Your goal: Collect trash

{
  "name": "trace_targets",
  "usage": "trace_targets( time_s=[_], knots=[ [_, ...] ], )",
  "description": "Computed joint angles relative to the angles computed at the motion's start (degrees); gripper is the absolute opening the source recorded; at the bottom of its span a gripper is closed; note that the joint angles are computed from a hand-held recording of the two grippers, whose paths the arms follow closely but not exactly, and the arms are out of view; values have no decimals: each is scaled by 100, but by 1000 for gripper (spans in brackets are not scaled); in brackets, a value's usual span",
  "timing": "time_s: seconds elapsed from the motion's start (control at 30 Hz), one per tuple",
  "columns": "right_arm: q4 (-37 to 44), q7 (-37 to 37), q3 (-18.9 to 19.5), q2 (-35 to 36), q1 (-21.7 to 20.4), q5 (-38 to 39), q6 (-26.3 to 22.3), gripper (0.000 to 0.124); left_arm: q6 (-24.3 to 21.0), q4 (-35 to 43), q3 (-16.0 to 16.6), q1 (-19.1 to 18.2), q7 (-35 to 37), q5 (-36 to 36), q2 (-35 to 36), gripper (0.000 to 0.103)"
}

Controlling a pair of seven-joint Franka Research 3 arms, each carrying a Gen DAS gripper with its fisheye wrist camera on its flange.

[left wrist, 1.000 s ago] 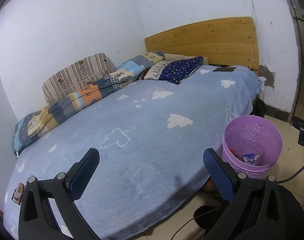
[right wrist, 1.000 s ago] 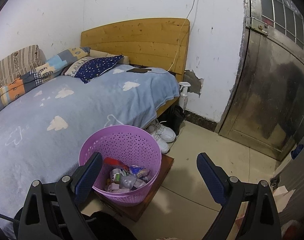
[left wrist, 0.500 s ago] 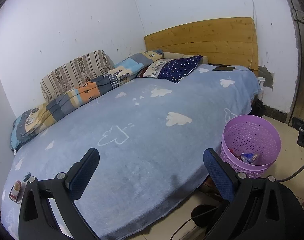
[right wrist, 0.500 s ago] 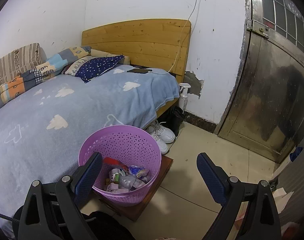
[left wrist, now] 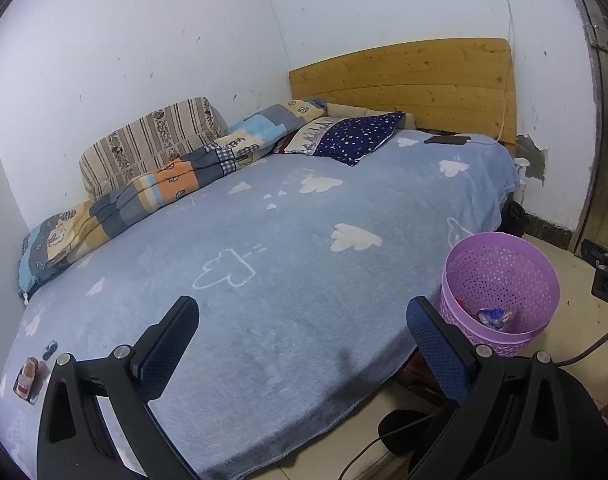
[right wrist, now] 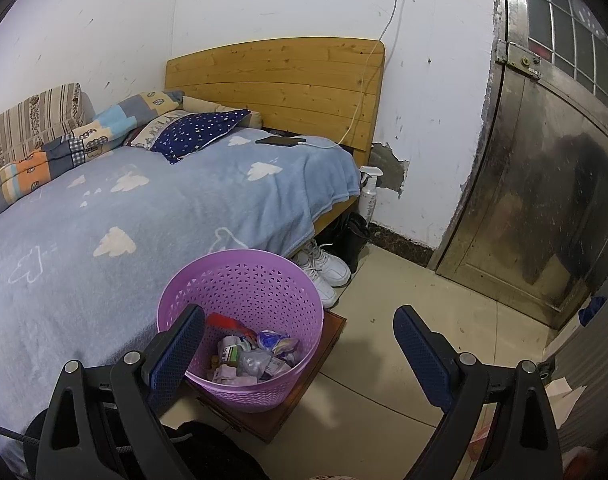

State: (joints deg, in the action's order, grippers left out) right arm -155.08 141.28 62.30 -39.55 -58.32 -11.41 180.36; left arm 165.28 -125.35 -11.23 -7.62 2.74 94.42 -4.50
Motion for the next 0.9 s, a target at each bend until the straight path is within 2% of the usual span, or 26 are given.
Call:
trace_targets(
  time_s=[0.9],
  knots=[
    [29,17,21,-8,-4,-22,-30,96,-64,-9,-15,-16,-98,30,-34,103]
  ],
)
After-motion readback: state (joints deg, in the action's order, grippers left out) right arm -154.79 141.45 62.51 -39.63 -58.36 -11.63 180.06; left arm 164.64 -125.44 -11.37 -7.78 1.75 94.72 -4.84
